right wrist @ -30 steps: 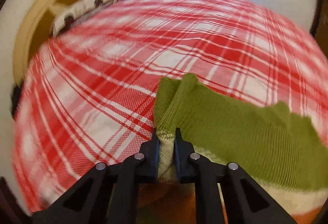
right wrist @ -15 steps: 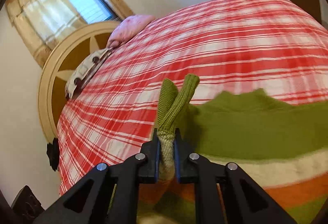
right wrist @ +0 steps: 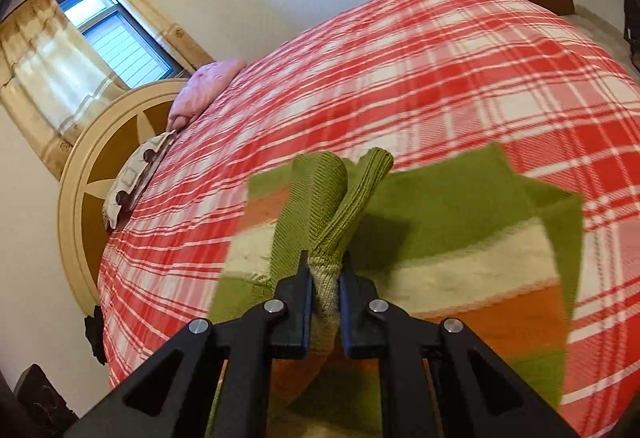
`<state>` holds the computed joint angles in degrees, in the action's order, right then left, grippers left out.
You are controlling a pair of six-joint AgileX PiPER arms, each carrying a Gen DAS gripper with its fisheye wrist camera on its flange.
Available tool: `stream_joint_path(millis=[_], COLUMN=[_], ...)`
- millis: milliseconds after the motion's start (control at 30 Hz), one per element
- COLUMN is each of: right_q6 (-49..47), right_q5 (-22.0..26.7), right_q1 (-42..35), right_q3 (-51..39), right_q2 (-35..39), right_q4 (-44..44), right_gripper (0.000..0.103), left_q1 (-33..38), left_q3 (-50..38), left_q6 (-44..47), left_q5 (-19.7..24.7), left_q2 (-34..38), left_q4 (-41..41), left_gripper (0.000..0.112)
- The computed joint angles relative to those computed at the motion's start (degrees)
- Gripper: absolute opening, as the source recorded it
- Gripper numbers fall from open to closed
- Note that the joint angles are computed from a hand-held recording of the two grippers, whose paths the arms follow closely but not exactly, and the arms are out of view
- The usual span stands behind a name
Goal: Fold small clothes
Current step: 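Grasp the green sleeve cuff with the right gripper while the left gripper holds the edge, then fold the cuff across the sweater with the right gripper and open both grippers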
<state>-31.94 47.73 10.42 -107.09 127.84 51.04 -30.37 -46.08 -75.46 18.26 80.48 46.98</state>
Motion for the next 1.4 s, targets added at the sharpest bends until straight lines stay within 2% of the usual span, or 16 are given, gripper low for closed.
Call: stream_joint_path(millis=[333,500,533,600,633,667,733,867,967,1133,1233,1267,1300,1333,1367,1400], right_q6=[-2.56,0.97,1.21,-1.91,-4.04,-6.33,-10.06,-11.49,-10.04,-10.27,-3.85,-2.77,-2.93,-3.31,-3.11,-4.38], right_q5=[-0.08,3.89,5.07,6.41,7.17,7.89,7.31,1.11,-6.43,-10.31,-14.46,-15.4,-16.98,-18.33,-19.16,-18.92], right_q1=[-2.82,-4.69,-5.53,-7.71,-8.66,-9.41,-9.72,-6.73,-2.74,0.39,4.29,5.03,5.66,6.18,6.4,5.97], right_q3=[1.76,1.01,1.3,5.87,8.35,11.08,15.87,20.02,21.68,22.0,19.95,19.62,20.07,20.47,20.6,20.67], right_q2=[2.78,3.47,3.35,1.49,0.54,-0.6,-3.13,-7.06,-9.11,-8.92,-8.95,-8.94,-9.2,-9.33,-9.26,-9.13], right_q4=[1.23,3.34,4.83,11.62,14.99,18.13,21.87,18.76,12.02,11.33,0.62,-1.66,-2.97,-3.85,-5.23,-4.32], right_gripper=[0.012,0.018,0.018,0.019,0.029,0.048,0.066,0.066,0.066,0.066,0.066,0.064,0.056,0.033,0.025,0.024], left_q1=[-1.37,-1.4,-1.47,-0.46,-0.03,0.37,0.73,2.39,8.32,17.73,18.45,18.02,18.15,18.1,18.52,18.71], left_q3=[-5.53,-5.23,-4.75,-3.89,-2.98,-0.86,2.62,7.04,7.23,7.79,8.2,7.92,7.68,7.57,7.38,6.95], left_q6=[6.83,11.72,13.69,22.3,25.48,26.65,24.7,18.11,23.36,32.21,31.07,28.47,28.15,28.06,29.24,29.01], left_q5=[0.16,1.42,1.97,1.99,1.85,1.04,-0.35,1.29,1.32,-0.41,-1.41,-1.45,-1.6,-1.52,-1.52,-1.74], left_q2=[9.16,8.06,7.0,4.88,3.26,0.19,-4.53,-13.06,-13.81,-11.63,-10.11,-9.17,-8.5,-8.17,-7.86,-6.89], left_q4=[-6.57,-9.85,-10.75,-17.77,-20.58,-21.23,-18.31,-11.6,-18.17,-28.94,-28.51,-26.17,-25.83,-25.94,-27.15,-27.09], left_gripper=[0.016,0.021,0.026,0.044,0.059,0.066,0.071,0.074,0.074,0.074,0.074,0.074,0.074,0.074,0.074,0.074])
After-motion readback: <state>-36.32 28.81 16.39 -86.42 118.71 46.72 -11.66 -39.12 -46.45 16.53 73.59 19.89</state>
